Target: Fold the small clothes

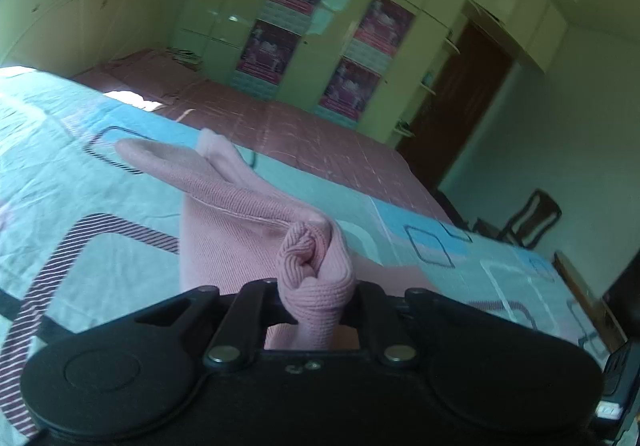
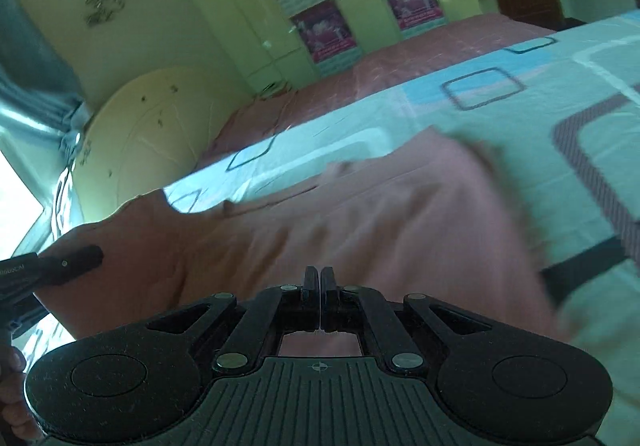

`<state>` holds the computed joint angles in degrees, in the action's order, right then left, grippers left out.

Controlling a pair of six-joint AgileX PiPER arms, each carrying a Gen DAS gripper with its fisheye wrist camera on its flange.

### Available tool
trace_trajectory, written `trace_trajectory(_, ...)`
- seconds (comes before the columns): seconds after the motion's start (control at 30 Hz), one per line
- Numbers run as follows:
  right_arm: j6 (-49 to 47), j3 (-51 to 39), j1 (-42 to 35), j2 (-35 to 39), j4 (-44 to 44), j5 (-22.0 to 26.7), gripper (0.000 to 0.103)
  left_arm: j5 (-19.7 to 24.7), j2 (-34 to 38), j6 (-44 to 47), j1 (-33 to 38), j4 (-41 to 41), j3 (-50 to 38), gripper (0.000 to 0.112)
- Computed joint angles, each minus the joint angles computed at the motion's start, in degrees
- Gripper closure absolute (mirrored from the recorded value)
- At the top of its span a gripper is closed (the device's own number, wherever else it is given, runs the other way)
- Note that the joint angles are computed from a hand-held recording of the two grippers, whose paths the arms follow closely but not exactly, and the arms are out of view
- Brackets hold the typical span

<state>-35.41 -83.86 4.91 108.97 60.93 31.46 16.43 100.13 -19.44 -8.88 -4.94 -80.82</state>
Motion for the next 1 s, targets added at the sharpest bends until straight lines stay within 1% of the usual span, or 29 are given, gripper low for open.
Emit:
trace_trajectory(0.07,-3.20,2.44,-6.03,-2.20,2.49,2.43,0.103,5.63,5.22,-9.15,-6.48,11.43,-8.30,0.106)
trace_trajectory(0.1,-3.98,3.03,-9.15,-3.04,3.05,4.54,0.103,8.13,8.46,-11.95,-9.74,14.85,-12.64,0.106)
trace_trajectory(0.13,-4.44,3.00,-11.74,-3.36,3.32,6.56,0.103,11.04,11.99,-12.95,-12.42,15.98,-17.50,0.106)
trace_trajectory(0.17,-5.45,3.16,-14.32,-3.61,3.92,8.48,0.103,15.15,15.87,-11.67,-14.46,14.81,-23.23,0.103)
trace_trajectory(0.2,-7.26,3.05,-17.05,-3.44,5.13,11.07,0.103,18.97,19.93,-8.33,-15.87,11.90,-28.96,0.099)
trace_trajectory(0.23,-7.82,1.78,-19.02,-2.56,4.76,13.84,0.103,21.17,23.93,-5.76,-17.39,9.24,-33.32,0.081)
trace_trajectory(0.27,-6.38,0.63,-20.01,-2.04,2.60,14.90,0.102,22.57,25.64,-5.37,-18.12,8.05,-35.38,0.069)
trace_trajectory(0.3,-5.18,0.30,-20.89,-1.96,0.73,14.52,0.082,22.42,25.15,-5.59,-18.63,6.61,-35.16,0.066)
trace_trajectory(0.33,-5.94,0.18,-21.88,-1.90,1.16,15.21,0.050,20.51,23.05,-5.63,-18.79,6.74,-32.64,0.054)
trace_trajectory(0.37,-8.68,0.19,-23.58,-1.69,3.87,17.35,0.047,16.85,19.94,-7.45,-18.81,9.16,-27.84,0.043)
trace_trajectory(0.4,-9.91,-0.22,-24.80,-1.09,5.62,19.92,0.047,13.08,16.23,-11.23,-18.72,13.87,-22.12,0.043)
trace_trajectory(0.43,-9.32,-1.29,-25.05,-0.28,5.96,21.70,0.047,11.60,13.73,-15.12,-18.18,18.57,-18.66,0.046)
trace_trajectory(0.5,-9.53,-3.02,-24.72,1.56,7.76,25.05,0.048,11.47,10.64,-18.84,-15.46,23.50,-14.93,0.058)
trace_trajectory(0.53,-9.57,-4.62,-23.87,3.00,8.21,26.81,0.054,13.40,10.21,-19.42,-14.03,24.33,-15.06,0.065)
trace_trajectory(0.57,-9.36,-5.91,-22.82,4.10,8.11,27.91,0.057,14.94,10.05,-19.20,-12.29,24.25,-15.28,0.067)
trace_trajectory(0.6,-9.14,-6.99,-21.68,4.93,8.05,28.59,0.059,15.52,9.85,-19.60,-10.83,24.61,-15.36,0.067)
trace_trajectory(0.67,-8.89,-9.00,-18.79,6.70,7.41,28.67,0.059,16.50,10.42,-18.89,-8.41,24.99,-15.47,0.067)
trace_trajectory(0.73,-6.93,-13.13,-16.16,9.78,5.71,28.60,0.060,17.76,12.74,-13.32,-5.97,19.49,-17.57,0.067)
trace_trajectory(0.8,-4.74,-16.80,-14.34,12.26,4.06,28.62,0.060,19.00,14.83,-10.11,-4.87,17.27,-18.69,0.070)
trace_trajectory(0.83,-2.99,-20.06,-13.28,14.42,2.54,28.83,0.060,19.86,15.72,-8.01,-4.10,15.88,-18.97,0.071)
trace_trajectory(0.87,-1.58,-22.29,-12.53,15.83,1.03,29.15,0.060,19.71,15.94,-8.03,-3.95,15.71,-18.41,0.071)
trace_trajectory(0.93,2.27,-27.35,-10.92,19.01,-3.33,29.76,0.060,17.01,15.53,-8.70,-3.42,15.20,-15.38,0.070)
trace_trajectory(1.0,4.88,-30.55,-10.01,21.47,-5.86,30.10,0.060,15.38,14.90,-8.41,-2.97,14.22,-13.68,0.070)
